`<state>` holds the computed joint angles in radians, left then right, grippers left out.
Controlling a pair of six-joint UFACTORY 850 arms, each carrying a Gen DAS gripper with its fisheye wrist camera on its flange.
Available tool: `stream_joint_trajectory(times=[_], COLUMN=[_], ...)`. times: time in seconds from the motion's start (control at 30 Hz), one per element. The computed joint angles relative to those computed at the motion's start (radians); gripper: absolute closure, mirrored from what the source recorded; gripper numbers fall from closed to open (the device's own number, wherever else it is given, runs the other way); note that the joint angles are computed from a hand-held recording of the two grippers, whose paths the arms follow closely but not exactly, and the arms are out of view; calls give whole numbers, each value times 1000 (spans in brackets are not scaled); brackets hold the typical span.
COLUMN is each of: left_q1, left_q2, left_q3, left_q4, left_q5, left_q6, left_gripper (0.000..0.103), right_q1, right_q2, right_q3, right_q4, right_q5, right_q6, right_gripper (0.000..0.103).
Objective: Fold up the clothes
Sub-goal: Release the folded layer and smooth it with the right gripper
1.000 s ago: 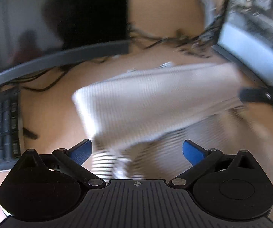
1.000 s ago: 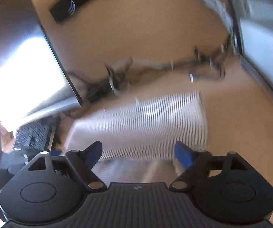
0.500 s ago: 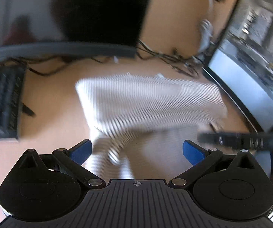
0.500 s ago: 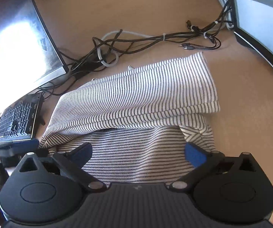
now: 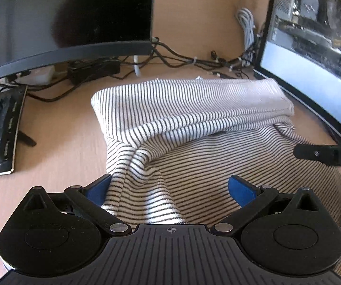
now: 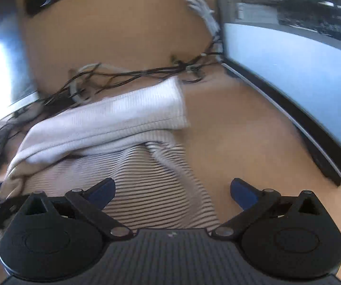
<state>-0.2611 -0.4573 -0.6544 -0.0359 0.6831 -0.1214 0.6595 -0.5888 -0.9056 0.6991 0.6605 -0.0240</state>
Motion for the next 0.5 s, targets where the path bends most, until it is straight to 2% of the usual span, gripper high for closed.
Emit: stream_joint_trajectory(times=[0.07,0.13,0.3,0.4,0.5], left_q1=[4,7,10,13,1], left_q2=[-13,-22,-27,-30,-32], left_q3=[-16,-30,-25,-28,-33], left_q4=[-4,-9,4,15,-21], left_q5=[-3,-8,8,9,-5], left_q6=[-33,-50,-62,-68,-30], left_gripper=[0,0,0,0,0], right_q1=[-6,-10,0,-16,-15], right_q2=[-19,-38,-63,-54,-57], right_q3=[-31,-70,-137,-134,-143], right_q4=[59,114,257,236,264], right_q5=[21,5,-89,-131,-141], right_q6=[-71,-169,-408,-354,-388], right_gripper=[0,0,0,0,0])
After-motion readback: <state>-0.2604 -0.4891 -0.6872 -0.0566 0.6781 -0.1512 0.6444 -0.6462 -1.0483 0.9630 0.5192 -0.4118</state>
